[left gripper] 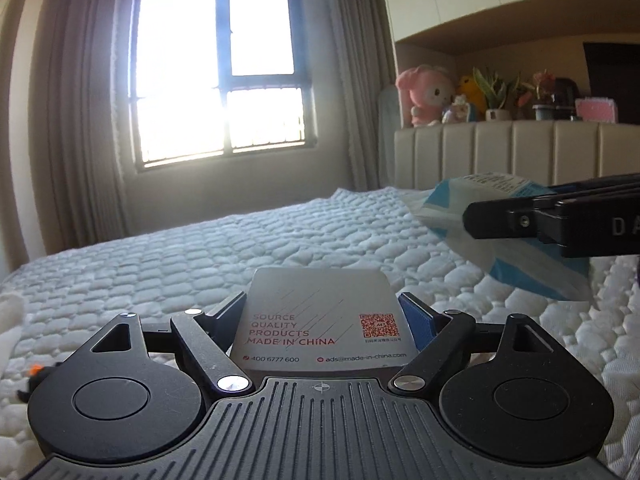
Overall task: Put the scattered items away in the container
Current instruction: 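Carry the card into the pink box with the left tool while the right tool drops the tissue pack in, then grasp the pink toy net with the right tool and lift it toward the box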
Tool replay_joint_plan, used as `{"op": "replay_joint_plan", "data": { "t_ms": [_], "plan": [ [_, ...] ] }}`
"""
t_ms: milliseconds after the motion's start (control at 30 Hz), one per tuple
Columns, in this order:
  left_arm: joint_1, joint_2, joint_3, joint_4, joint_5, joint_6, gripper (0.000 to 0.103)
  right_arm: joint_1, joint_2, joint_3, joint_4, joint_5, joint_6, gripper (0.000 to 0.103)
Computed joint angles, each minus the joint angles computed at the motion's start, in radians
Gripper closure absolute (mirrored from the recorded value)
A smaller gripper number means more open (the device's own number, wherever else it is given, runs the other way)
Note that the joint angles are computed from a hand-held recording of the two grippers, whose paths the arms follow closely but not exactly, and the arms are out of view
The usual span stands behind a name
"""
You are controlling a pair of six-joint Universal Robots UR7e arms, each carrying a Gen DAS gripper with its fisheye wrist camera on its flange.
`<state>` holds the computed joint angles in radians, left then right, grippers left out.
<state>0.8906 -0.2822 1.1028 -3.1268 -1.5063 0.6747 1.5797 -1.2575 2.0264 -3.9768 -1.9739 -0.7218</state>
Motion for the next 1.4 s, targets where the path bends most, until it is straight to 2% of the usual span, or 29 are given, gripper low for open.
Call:
{"op": "replay_joint_plan", "data": {
  "t_ms": [33, 100, 200, 300, 467, 567, 700, 933, 1033, 1267, 1400],
  "plan": [
    [0.007, 0.020, -0.030, 0.014, 0.000, 0.001, 0.006, -0.010, 0.011, -0.030, 0.023, 0.006, 0.020, 0.046],
    [0.019, 0.027, -0.048, 0.058, 0.033, -0.008, 0.006, -0.033, 0.029, -0.080, 0.077, 0.041, 0.071, 0.046],
    [0.053, -0.022, 0.011, 0.118, 0.037, -0.032, 0.002, -0.061, 0.071, -0.165, 0.179, 0.072, 0.144, 0.045],
    [0.081, -0.071, 0.074, 0.138, 0.092, -0.051, 0.001, -0.078, 0.114, -0.234, 0.305, 0.070, 0.210, 0.021],
    [0.105, -0.122, 0.115, 0.189, 0.261, -0.132, 0.000, -0.075, 0.165, -0.251, 0.284, 0.030, 0.210, 0.021],
    [0.117, -0.144, 0.142, 0.166, 0.315, -0.155, 0.000, -0.056, 0.181, -0.253, 0.299, -0.015, 0.210, 0.021],
    [0.123, -0.157, 0.152, 0.164, 0.372, -0.174, 0.000, -0.012, 0.224, -0.283, 0.309, -0.084, 0.139, 0.021],
    [0.153, -0.200, 0.215, 0.131, 0.347, -0.153, 0.000, 0.075, 0.318, -0.361, 0.383, -0.157, 0.035, 0.018],
    [0.162, -0.215, 0.233, 0.100, 0.330, -0.140, 0.000, 0.094, 0.371, -0.406, 0.438, -0.177, 0.027, 0.018],
    [0.192, -0.278, 0.282, 0.123, 0.244, -0.160, 0.000, 0.108, 0.499, -0.524, 0.542, -0.231, 0.061, 0.018],
    [0.203, -0.299, 0.305, 0.087, 0.222, -0.141, 0.000, 0.108, 0.559, -0.650, 0.668, -0.262, 0.165, 0.017]
  ]
}}
